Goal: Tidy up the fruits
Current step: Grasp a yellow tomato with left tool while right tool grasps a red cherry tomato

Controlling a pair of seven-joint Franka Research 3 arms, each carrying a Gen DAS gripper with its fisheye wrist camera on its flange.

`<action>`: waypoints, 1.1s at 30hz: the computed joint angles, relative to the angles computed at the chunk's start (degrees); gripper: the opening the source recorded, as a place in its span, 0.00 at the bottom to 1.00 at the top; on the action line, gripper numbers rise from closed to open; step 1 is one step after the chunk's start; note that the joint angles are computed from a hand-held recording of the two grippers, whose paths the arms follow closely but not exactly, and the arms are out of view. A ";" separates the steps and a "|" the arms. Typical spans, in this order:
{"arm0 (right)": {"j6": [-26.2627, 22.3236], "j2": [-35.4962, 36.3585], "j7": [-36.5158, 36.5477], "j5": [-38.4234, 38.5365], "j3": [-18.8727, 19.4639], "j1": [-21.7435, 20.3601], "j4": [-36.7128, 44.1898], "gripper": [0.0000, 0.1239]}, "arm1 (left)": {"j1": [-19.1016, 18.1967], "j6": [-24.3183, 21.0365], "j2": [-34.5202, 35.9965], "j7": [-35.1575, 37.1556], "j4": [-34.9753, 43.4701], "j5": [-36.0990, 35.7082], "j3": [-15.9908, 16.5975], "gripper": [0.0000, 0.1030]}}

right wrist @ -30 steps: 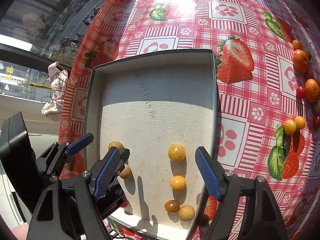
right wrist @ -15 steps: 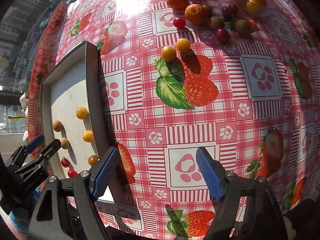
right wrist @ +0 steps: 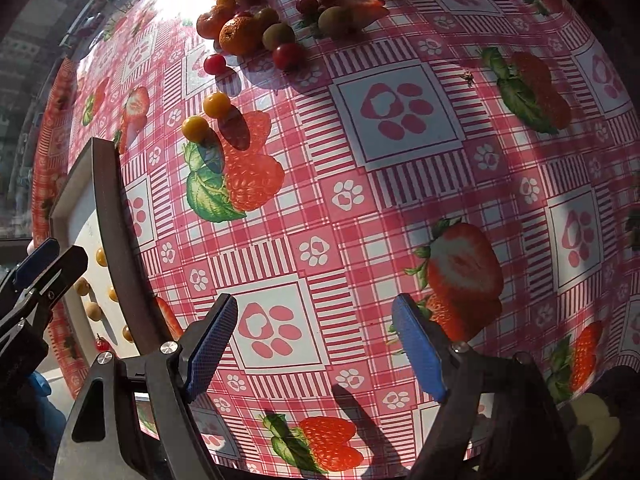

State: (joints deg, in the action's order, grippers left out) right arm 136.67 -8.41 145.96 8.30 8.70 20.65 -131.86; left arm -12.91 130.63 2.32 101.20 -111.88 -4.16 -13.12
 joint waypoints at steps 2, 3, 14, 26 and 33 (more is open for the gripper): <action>0.08 0.23 -1.22 -0.32 -0.70 -0.60 0.38 0.66 | -0.79 -0.38 1.95 -2.67 1.41 2.31 -0.53 0.71; 0.24 0.44 -2.00 -0.36 -1.04 -0.92 0.59 0.66 | -1.20 -0.61 2.99 -4.23 2.08 3.80 -0.72 0.71; 1.32 5.75 -10.51 0.82 -3.63 -3.77 4.97 0.66 | -3.70 -0.67 11.67 -14.28 8.35 10.91 -1.63 0.71; 4.30 13.78 -14.75 -0.71 -5.26 -4.18 12.77 0.62 | -4.43 0.35 17.62 -17.13 13.66 12.62 -2.13 0.71; 2.99 17.42 -15.10 -4.26 -5.99 -3.14 17.79 0.40 | -4.58 0.74 18.74 -16.93 15.02 11.53 -2.83 0.62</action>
